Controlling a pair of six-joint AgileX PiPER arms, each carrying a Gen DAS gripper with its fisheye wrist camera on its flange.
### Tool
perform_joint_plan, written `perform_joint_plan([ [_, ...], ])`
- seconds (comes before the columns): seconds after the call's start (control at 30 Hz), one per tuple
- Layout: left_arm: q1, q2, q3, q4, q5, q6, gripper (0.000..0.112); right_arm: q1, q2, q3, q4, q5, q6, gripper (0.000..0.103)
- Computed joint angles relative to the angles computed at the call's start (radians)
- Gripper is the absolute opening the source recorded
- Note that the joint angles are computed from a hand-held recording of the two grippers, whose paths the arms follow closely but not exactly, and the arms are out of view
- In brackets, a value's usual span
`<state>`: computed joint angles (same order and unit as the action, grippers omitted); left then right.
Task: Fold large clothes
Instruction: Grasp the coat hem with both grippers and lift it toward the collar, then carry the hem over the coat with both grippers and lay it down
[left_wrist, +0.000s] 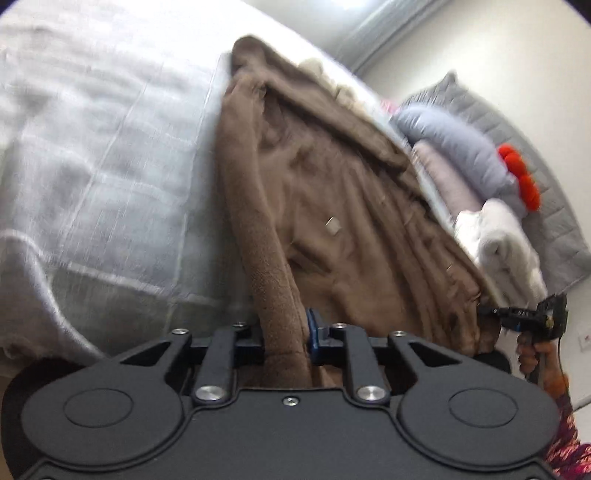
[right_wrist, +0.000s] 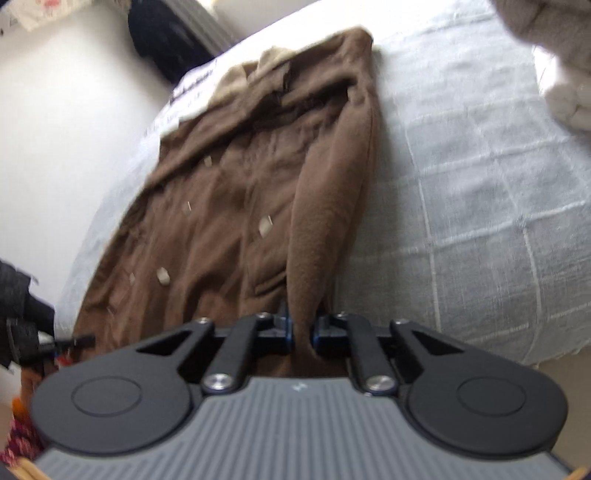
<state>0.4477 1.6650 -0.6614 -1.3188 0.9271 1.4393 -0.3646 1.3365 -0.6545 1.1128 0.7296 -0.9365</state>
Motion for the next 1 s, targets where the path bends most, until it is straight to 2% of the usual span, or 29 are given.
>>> perform_joint_plan([
  [0.07,0.007,-0.041,0.024,-0.059,0.033,0.05,0.017,0.02,-0.048,0.002,0.018,-0.034,0.017,0.007],
  [0.17,-0.023,-0.102,0.033,-0.151,0.036,0.094,0.016,0.045,-0.087,-0.03,0.055,-0.071,0.034,0.007],
  [0.27,-0.084,-0.136,-0.007,-0.238,-0.012,0.108,0.016,0.079,-0.088,-0.086,0.089,-0.117,0.039,0.007],
  [0.37,-0.166,-0.124,-0.116,-0.285,-0.106,0.04,0.016,0.104,-0.036,-0.181,0.102,-0.141,0.059,0.006],
  [0.5,-0.269,-0.068,-0.299,-0.293,-0.243,-0.067,0.015,0.158,0.072,-0.341,0.051,-0.214,0.146,0.006],
  [0.63,-0.348,0.071,-0.531,-0.283,-0.384,-0.147,0.015,0.188,0.234,-0.546,-0.104,-0.279,0.341,0.006],
  [0.7,-0.378,0.165,-0.679,-0.189,-0.462,-0.266,0.015,0.195,0.325,-0.65,-0.192,-0.296,0.455,0.006],
  [0.77,-0.411,0.27,-0.834,-0.005,-0.543,-0.462,0.016,0.201,0.425,-0.76,-0.269,-0.301,0.554,0.006],
  [0.83,-0.429,0.392,-0.996,0.195,-0.581,-0.646,0.016,0.203,0.524,-0.865,-0.336,-0.299,0.631,0.006],
  [0.9,-0.447,0.513,-1.15,0.395,-0.601,-0.834,0.019,0.205,0.631,-0.987,-0.416,-0.287,0.727,0.006],
  [1.0,-0.472,0.72,-1.431,0.695,-0.567,-1.114,0.023,0.201,0.799,-1.2,-0.568,-0.217,0.917,0.008],
])
